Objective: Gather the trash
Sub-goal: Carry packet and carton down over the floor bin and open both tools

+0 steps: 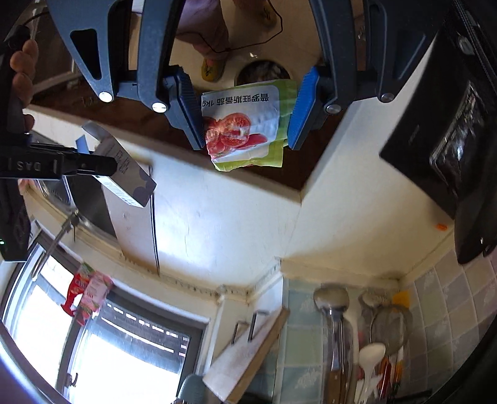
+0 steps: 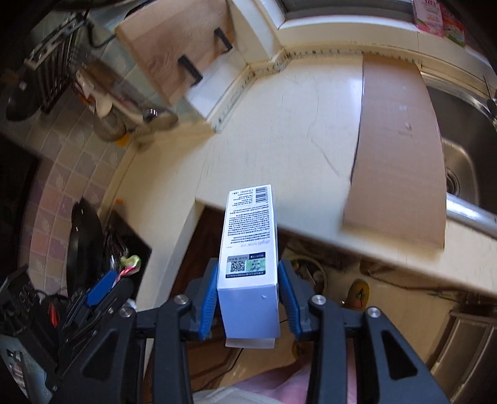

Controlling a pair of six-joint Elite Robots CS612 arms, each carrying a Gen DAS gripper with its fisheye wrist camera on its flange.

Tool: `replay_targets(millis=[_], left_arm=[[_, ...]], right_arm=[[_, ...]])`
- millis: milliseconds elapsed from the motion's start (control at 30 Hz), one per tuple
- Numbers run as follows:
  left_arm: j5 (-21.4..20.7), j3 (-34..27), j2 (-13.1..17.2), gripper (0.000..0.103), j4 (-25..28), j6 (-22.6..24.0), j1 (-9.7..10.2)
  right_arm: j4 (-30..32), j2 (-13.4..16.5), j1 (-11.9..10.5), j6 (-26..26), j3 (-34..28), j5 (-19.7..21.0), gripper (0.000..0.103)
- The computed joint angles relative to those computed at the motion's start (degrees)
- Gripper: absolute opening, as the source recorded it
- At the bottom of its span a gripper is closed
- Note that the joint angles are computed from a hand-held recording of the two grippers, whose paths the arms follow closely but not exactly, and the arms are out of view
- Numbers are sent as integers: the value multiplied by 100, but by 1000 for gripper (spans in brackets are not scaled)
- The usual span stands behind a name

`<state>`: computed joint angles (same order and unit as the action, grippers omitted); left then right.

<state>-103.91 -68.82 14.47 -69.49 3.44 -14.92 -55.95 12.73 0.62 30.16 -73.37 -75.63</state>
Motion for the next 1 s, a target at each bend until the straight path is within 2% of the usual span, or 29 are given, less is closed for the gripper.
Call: replay_targets(millis=[100,200,367,533,633,800,867,1000], left_arm=[[-48,-153,131,53,409,-1,40],[-89,-164,223,53,765,-167,77],[212,-181,434,54,1199,-387,47],[418,-102,716,54,1601,-623,-31],[510,-45,941,54,1609,-774,-73],[552,68,1252,56,1391,-745,-89],[655,161,1349,63,1276,-731,-95],[700,324,1451,77,1096,-831,-83]], right_arm=[[386,42,89,-180,-83,-44,38],[715,107,120,-335,-106,89,38],[1061,283,115,-612,-55,318,38],[1284,631,64,-839,120,558,38],[1342,822,84,-995,347,578,38],[1211,1000,151,-1315,936,517,39],[1088,1027,182,-1450,1156,413,39],[915,1035,193,-1622,1592,491,41]])
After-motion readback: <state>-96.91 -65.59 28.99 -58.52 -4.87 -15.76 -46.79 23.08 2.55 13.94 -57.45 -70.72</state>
